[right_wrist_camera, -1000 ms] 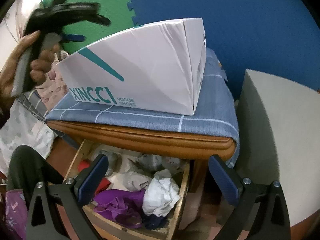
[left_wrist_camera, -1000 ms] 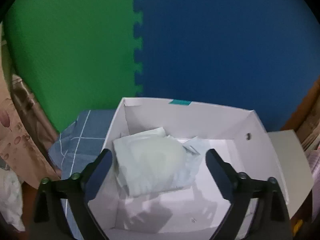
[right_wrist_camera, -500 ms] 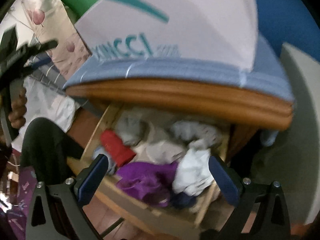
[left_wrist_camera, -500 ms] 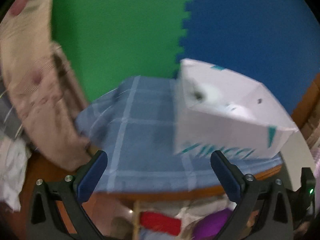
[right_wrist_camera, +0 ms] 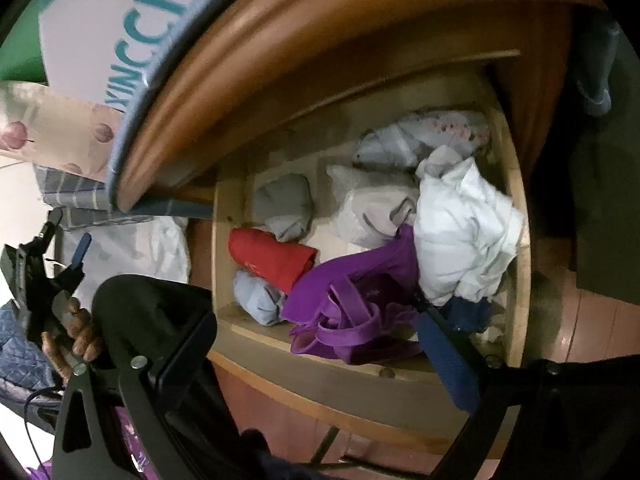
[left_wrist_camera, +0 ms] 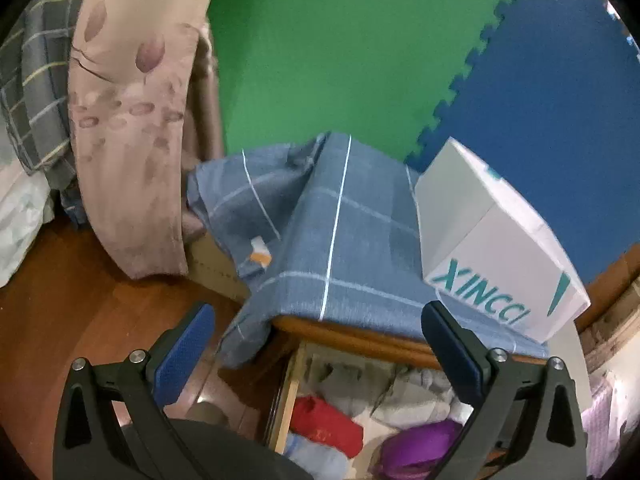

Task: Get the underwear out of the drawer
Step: 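Grasp the purple bra in the drawer with the right gripper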

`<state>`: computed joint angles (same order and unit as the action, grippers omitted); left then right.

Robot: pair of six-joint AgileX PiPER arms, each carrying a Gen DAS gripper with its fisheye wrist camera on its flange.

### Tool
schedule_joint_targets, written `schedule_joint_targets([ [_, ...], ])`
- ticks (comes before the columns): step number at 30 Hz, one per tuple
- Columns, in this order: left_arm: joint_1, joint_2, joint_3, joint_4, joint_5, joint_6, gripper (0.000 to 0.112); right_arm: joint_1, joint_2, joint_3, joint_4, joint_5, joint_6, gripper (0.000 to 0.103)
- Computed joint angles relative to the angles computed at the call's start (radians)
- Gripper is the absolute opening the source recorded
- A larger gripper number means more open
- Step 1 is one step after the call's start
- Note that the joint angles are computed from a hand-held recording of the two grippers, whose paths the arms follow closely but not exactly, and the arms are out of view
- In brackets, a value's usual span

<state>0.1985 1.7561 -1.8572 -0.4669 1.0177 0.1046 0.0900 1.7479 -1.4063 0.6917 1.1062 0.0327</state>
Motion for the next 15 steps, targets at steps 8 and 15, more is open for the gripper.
schedule_joint_targets([
  [8, -0.041, 0.003, 0.002, 0.037, 0.031, 0.061, 0.102, 0.036, 0.083, 0.011, 0.067, 0.003, 0.076, 0.103],
  [15, -0.023, 0.002, 0.013, -0.009, 0.032, 0.092, 0.102, 0.079, 0.152, -0.065, 0.013, 0.024, 0.240, 0.087],
])
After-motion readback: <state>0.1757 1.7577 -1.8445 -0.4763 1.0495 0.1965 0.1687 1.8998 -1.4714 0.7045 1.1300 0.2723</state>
